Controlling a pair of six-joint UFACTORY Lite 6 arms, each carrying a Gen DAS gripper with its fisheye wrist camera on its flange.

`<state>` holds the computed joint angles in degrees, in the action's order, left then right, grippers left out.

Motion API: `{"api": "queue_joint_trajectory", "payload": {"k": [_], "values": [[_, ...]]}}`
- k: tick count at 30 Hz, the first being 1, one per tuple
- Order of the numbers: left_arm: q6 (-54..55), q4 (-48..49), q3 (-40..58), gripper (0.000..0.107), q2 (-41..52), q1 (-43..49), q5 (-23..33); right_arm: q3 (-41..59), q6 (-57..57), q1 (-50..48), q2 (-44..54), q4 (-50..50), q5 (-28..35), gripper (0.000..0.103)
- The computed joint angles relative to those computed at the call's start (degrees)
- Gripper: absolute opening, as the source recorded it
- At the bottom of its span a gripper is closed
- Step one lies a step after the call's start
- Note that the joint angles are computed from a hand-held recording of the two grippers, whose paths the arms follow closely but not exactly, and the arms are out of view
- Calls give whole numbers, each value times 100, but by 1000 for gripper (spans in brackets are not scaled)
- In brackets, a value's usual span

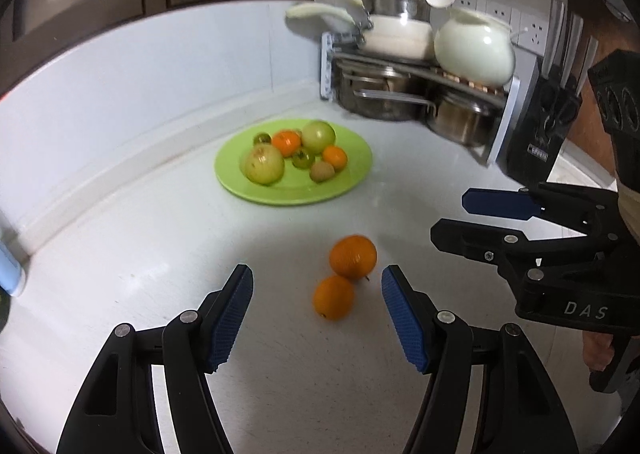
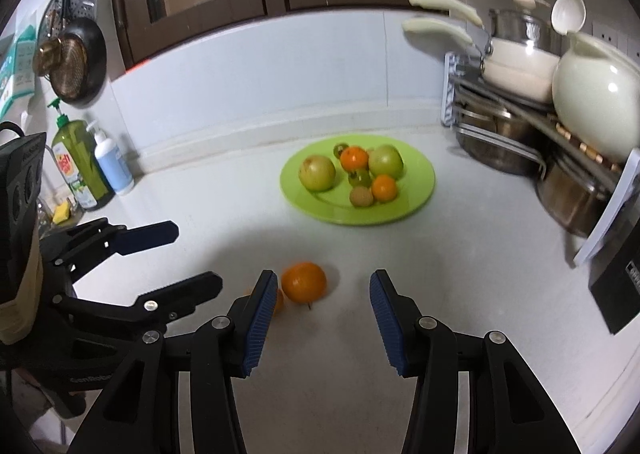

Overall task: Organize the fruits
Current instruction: 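Move both grippers back toward the last two oranges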

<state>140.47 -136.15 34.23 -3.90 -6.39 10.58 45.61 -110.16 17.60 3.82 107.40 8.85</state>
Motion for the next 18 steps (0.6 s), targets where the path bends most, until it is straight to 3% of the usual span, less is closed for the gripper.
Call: {"api": "queue_joint_trajectory", "payload": {"k": [12,18], "values": [[435,-400,754,55,1522,-183,68,159,-509,-86,750,558,-91,49],[26,93,1155,47,2013,-223,39,368,-64,-153,1069,95,-59,49]]}}
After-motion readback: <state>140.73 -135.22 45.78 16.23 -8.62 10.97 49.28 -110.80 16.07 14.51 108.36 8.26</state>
